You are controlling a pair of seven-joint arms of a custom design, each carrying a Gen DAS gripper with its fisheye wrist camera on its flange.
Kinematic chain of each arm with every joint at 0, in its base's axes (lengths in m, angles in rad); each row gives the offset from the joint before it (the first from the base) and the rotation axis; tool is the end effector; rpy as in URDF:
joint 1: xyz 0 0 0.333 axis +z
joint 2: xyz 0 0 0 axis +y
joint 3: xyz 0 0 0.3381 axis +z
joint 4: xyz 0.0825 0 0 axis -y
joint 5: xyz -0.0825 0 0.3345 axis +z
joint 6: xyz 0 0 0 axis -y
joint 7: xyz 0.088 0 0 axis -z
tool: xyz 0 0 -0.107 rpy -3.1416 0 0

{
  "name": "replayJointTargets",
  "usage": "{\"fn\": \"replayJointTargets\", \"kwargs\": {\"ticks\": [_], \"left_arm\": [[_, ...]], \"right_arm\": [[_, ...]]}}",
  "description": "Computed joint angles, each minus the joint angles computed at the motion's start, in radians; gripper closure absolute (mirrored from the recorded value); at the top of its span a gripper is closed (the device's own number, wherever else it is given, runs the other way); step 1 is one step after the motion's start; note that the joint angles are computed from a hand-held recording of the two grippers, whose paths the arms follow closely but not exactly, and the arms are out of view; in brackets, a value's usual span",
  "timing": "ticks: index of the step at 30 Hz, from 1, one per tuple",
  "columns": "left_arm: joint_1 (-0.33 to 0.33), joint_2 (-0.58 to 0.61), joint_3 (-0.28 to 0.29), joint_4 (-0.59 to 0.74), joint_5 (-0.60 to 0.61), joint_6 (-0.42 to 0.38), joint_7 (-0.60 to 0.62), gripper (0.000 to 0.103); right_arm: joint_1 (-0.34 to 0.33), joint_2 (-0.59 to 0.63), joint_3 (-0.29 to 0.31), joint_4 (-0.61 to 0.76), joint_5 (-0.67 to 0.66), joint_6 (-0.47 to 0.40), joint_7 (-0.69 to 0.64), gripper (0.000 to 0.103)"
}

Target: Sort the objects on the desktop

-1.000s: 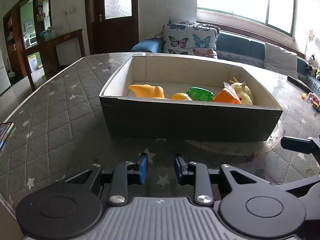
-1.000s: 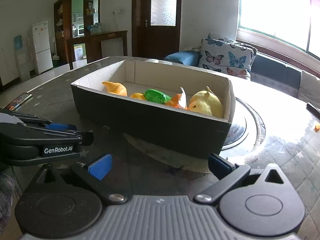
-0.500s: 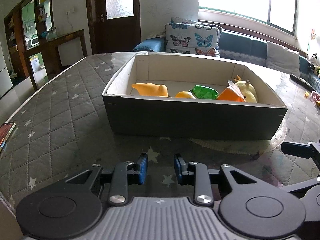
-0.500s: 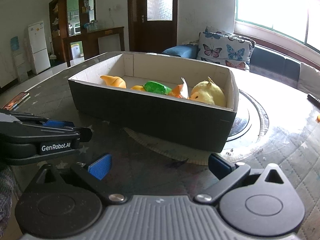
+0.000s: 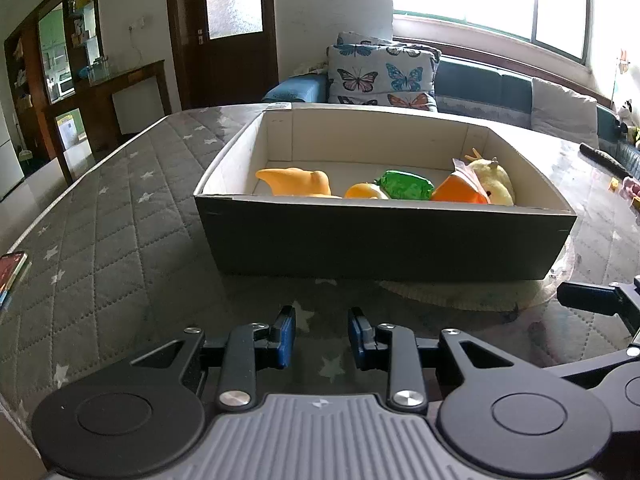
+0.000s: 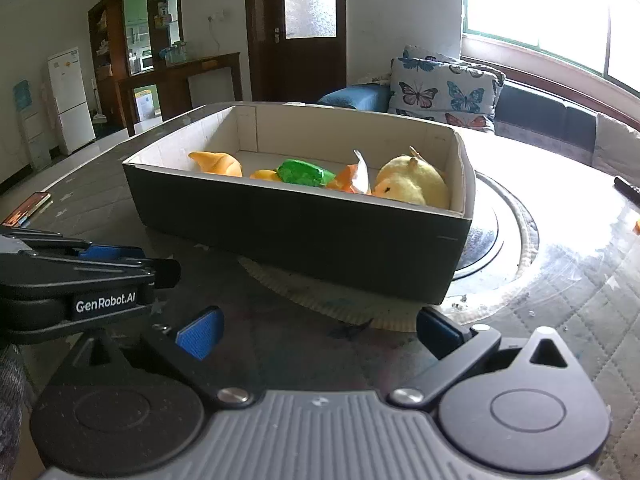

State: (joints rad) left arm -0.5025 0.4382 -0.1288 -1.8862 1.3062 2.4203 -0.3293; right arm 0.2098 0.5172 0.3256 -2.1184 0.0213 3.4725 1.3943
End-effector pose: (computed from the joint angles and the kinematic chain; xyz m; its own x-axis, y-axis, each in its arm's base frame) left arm 0.5066 -0.3551 0.3415 0.2983 -0.9540 -0.0291 -0.6483 -0.1801 -0.7398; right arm 0.5398 0.2873 0.3406 0.5576 -0.8294 -0.0353 -0.5511 -0.3380 -0.7629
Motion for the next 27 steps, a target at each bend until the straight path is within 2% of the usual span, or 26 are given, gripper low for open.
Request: {"fn": "replayJointTargets", "kwargs": {"ticks": [12,27], "left_arm": [[0.004,0.018,0.008,0.023,-0.016,0.027,0.033,0.072],[-0.005,0.026,0.014,0.045,-0.043,0.010,0.076,0.072]], "right_arm": [[0.006,0.015,-0.004,0.032,0.016,-0.032,-0.019,0.000],[0.010,0.020,-0.001,0.052,0.049,-0.054,-0.045,0.000]]}}
